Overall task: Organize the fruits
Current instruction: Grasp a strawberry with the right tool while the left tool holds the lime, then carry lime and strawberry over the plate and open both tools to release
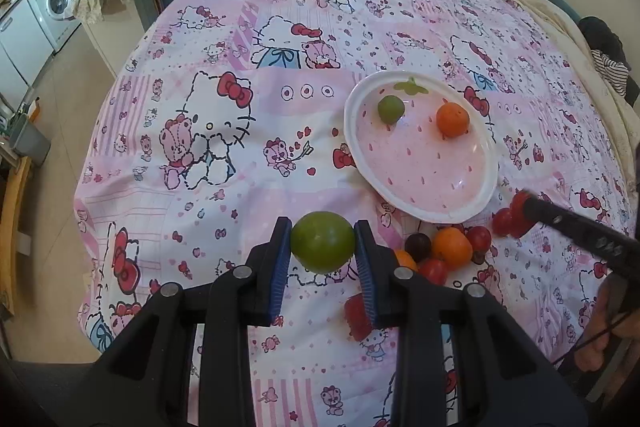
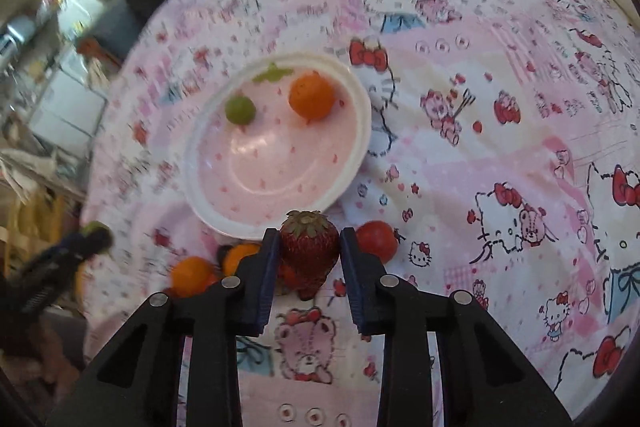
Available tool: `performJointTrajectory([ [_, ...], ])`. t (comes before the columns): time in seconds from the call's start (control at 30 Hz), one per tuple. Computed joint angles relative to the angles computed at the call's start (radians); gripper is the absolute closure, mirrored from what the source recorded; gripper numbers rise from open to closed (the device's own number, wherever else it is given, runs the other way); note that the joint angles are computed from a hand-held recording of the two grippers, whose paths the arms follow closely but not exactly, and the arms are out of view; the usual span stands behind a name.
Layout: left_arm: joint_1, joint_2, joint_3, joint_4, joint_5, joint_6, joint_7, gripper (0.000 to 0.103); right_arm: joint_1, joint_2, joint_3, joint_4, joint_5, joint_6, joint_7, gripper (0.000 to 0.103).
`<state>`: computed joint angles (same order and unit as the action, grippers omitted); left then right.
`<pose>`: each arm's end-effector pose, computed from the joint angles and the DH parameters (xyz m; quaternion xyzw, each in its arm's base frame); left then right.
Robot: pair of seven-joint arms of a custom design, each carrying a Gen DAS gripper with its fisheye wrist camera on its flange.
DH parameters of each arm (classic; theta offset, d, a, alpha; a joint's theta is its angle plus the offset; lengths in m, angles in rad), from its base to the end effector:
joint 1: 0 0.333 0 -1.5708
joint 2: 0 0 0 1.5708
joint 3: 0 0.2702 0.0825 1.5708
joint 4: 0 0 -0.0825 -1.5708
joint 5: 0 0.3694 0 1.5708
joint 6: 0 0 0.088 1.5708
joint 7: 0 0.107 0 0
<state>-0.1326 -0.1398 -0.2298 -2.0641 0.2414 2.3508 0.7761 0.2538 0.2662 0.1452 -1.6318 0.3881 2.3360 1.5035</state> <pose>0.5087 -0.1936 0.4990 -0.7800 0.5788 -0.1787 0.1571 0.6018 0.2510 0.4748 -0.7563 0.5910 0.0250 0.2794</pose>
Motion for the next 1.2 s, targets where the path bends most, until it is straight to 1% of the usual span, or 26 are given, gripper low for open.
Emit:
performJointTrajectory([
  [0.1, 0.003, -0.011, -0.002, -0.012, 0.015, 0.013, -0.014, 0.076, -0.023, -0.047, 0.022, -0.052, 0.127, 0.084, -0.075, 0.071],
  [0.13, 0.004, -0.013, -0.004, -0.014, 0.024, 0.017, -0.021, 0.076, -0.024, -0.053, 0.023, -0.055, 0.152, 0.100, -0.093, 0.071],
  [0.17, 0.005, -0.015, -0.006, -0.015, 0.032, 0.021, -0.027, 0.076, -0.029, -0.073, 0.029, -0.073, 0.203, 0.135, -0.135, 0.071],
  [0.3, 0.009, -0.025, -0.009, -0.018, 0.051, 0.029, -0.035, 0.076, -0.032, -0.122, 0.030, -0.112, 0.372, 0.221, -0.260, 0.071],
  [0.37, 0.011, -0.022, -0.009, -0.005, 0.057, 0.022, -0.030, 0.076, -0.031, -0.130, 0.021, -0.110, 0.439, 0.239, -0.297, 0.071],
  [0.47, 0.014, -0.011, -0.008, 0.030, 0.074, 0.017, -0.015, 0.075, -0.029, -0.120, 0.006, -0.081, 0.484, 0.236, -0.317, 0.071],
  [0.57, 0.017, 0.008, -0.003, 0.076, 0.091, 0.019, 0.003, 0.076, -0.030, -0.084, 0.000, -0.026, 0.483, 0.227, -0.316, 0.071],
  [0.73, 0.015, 0.071, 0.008, 0.173, 0.130, 0.020, 0.035, 0.075, -0.049, -0.027, 0.008, 0.049, 0.482, 0.214, -0.311, 0.071],
  [1.03, -0.027, 0.250, 0.056, 0.368, 0.145, 0.005, 0.101, 0.075, -0.066, 0.143, 0.036, 0.251, 0.307, 0.157, -0.209, 0.071],
  [1.2, -0.054, 0.336, 0.087, 0.439, 0.138, 0.022, 0.134, 0.075, -0.069, 0.268, 0.041, 0.399, 0.197, 0.078, -0.109, 0.071],
])
